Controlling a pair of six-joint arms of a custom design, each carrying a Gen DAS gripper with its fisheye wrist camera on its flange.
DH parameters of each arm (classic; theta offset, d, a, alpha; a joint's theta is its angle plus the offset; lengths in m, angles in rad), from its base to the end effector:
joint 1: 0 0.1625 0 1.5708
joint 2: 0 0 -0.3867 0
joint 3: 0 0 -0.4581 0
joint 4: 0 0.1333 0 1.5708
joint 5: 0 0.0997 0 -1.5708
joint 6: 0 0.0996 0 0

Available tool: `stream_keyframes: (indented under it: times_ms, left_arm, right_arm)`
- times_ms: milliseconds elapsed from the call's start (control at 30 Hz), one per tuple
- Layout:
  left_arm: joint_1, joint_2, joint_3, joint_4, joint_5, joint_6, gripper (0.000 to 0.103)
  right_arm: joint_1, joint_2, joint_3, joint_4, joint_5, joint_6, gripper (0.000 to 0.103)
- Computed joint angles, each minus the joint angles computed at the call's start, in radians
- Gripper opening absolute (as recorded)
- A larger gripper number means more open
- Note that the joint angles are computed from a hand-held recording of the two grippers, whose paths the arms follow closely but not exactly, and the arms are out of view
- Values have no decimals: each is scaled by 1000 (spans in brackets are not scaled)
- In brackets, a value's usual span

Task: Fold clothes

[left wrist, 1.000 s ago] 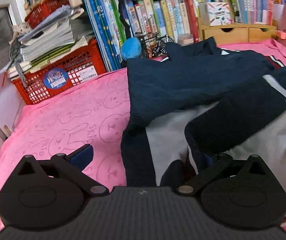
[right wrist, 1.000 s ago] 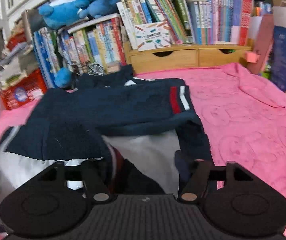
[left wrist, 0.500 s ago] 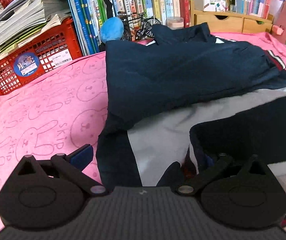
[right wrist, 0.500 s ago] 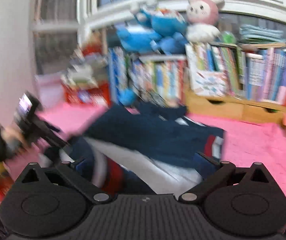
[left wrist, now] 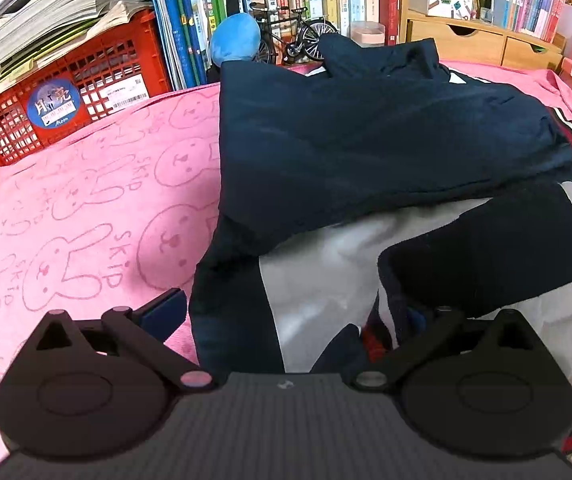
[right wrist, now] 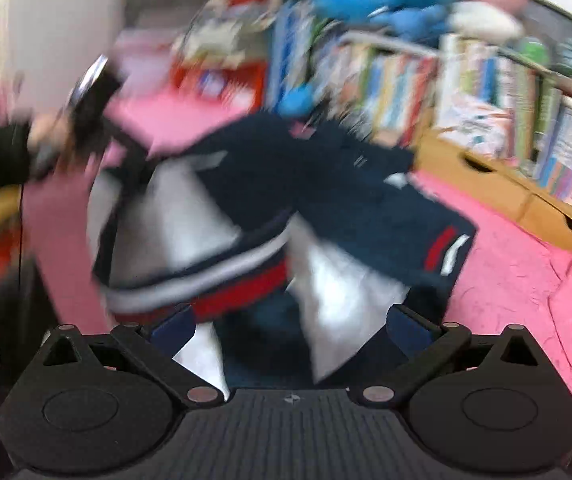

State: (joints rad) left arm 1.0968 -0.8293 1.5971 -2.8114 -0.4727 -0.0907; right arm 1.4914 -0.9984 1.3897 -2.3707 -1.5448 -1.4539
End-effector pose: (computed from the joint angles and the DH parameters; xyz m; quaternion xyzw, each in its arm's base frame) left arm -0.1221 -0.7243 0.1345 0.0380 0.8374 -0.3332 0.4316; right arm 0.0749 -0.7724 0.2611 0.6232 -0.7552 0.1549 0.1316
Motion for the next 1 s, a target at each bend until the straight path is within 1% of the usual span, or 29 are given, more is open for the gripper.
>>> stream_keyframes:
  times_ms: [67,167,200,233,267,300,333,400,500,533,633,667,700,767,833,867,900,933,967,1000]
  left_arm:
    - [-2,1,-6,25,9,-14,103]
    - [-10,-2,-12,79,31,-47,103]
    - [-14,-4,-13,98,41,-58,103]
    - [-20,-9,-10,110,53,-62,103]
    - [-29,-15,-1,109,71,-56,103]
    - [-39,-22,8,107,88,-48,103]
    - [-47,-29,19,89,94,-30,103]
    - [-63,-53,50,36,84,15,103]
    - [-83,-93,96,-43,44,77,103]
    - [-87,-109,112,-59,12,94,103]
    - [-83,-169,164,-50,-165,144,103]
    - [-79,-176,170,-34,-203,163,103]
    - [-76,-175,170,-14,-223,177,103]
    - [-68,-159,157,25,-237,198,103]
    - [-59,-136,139,20,-256,213,103]
    - [-52,-128,129,7,-280,228,103]
    - [-41,-121,120,4,-302,242,103]
    - [-31,-115,111,2,-323,256,103]
    - [-21,-110,102,3,-343,267,103]
    - [-15,-107,95,26,-342,257,103]
  right_arm:
    - [5,0,31,-18,-4,-79,103]
    - [24,57,25,-49,-20,-111,103]
    - [32,78,14,-47,-34,-94,100]
    - [40,106,-15,-13,-66,-35,84]
    - [47,130,-47,26,-87,31,72]
    - [49,144,-78,72,-84,91,59]
    - [49,153,-101,101,-73,139,59]
    - [39,139,-102,83,-16,177,56]
    - [21,143,-169,144,67,293,56]
    - [14,151,-199,171,93,334,56]
    - [-4,183,-274,208,134,449,56]
    - [-8,195,-294,210,141,485,56]
    - [-11,204,-305,199,145,512,56]
    - [-16,210,-300,143,140,555,50]
    - [-17,223,-303,92,126,609,42]
    - [-20,229,-308,79,123,632,42]
    - [-24,235,-321,91,123,648,42]
    - [-29,240,-337,126,133,643,46]
    - [-33,240,-348,166,142,618,52]
    - [-36,231,-342,187,145,584,72]
